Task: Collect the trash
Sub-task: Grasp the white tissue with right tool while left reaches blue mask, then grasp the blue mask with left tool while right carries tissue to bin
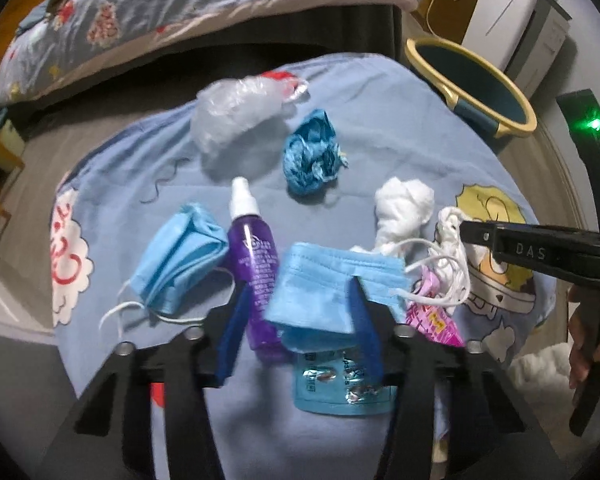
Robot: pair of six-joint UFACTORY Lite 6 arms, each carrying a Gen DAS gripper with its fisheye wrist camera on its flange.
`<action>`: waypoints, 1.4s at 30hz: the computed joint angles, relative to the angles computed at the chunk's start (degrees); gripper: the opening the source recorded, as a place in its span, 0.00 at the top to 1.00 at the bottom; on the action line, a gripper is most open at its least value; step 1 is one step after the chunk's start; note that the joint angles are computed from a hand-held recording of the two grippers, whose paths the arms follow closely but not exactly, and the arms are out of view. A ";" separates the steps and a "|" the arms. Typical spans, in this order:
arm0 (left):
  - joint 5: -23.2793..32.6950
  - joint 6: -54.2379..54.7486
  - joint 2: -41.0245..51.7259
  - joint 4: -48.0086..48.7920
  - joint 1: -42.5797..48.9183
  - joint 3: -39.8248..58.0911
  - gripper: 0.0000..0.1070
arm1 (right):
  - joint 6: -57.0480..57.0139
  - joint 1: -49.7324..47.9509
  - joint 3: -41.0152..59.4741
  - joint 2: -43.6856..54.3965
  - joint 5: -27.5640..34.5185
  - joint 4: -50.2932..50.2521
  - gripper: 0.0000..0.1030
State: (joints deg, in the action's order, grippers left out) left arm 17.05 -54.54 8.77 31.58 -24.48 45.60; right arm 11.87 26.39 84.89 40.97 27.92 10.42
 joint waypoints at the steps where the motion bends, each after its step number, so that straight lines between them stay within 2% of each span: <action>1: 0.00 1.04 0.27 -1.03 0.18 0.15 0.69 | 0.13 0.10 0.40 0.27 0.11 -0.36 0.75; 2: 0.06 2.43 0.73 -2.44 0.36 0.44 0.75 | 0.24 0.14 0.45 0.26 0.15 -0.73 0.76; 5: 0.21 3.43 0.65 -3.30 0.43 0.65 0.83 | 0.27 0.24 0.74 0.24 0.10 -1.19 0.83; 8: 0.33 2.93 0.05 -2.86 0.39 0.62 0.86 | 0.04 0.13 0.56 -0.22 -0.33 -0.91 0.87; 15: 1.27 -2.17 -4.42 1.77 -0.29 -0.78 0.88 | 0.93 -0.21 -1.73 -2.78 -2.28 -0.85 0.89; 22: 2.97 -9.68 -8.75 9.15 -1.02 -1.29 0.88 | -1.32 -1.37 -2.37 -5.47 -3.68 4.15 0.90; 29: 3.62 -11.97 -10.99 12.22 -0.32 -1.06 0.88 | -4.44 -2.75 -2.22 -9.14 -4.52 9.57 0.91; 37: 6.17 -17.26 -12.47 19.19 -1.79 0.41 0.88 | -9.45 -5.45 2.55 -12.69 -2.89 13.56 0.91; 42: 6.86 -19.25 -13.24 21.52 -2.08 1.46 0.88 | -15.28 -7.22 10.24 -11.67 1.94 16.89 0.91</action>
State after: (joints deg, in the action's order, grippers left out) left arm 23.91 -73.79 -4.47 53.10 -26.57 47.07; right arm -3.41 19.17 95.13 29.30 29.85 27.31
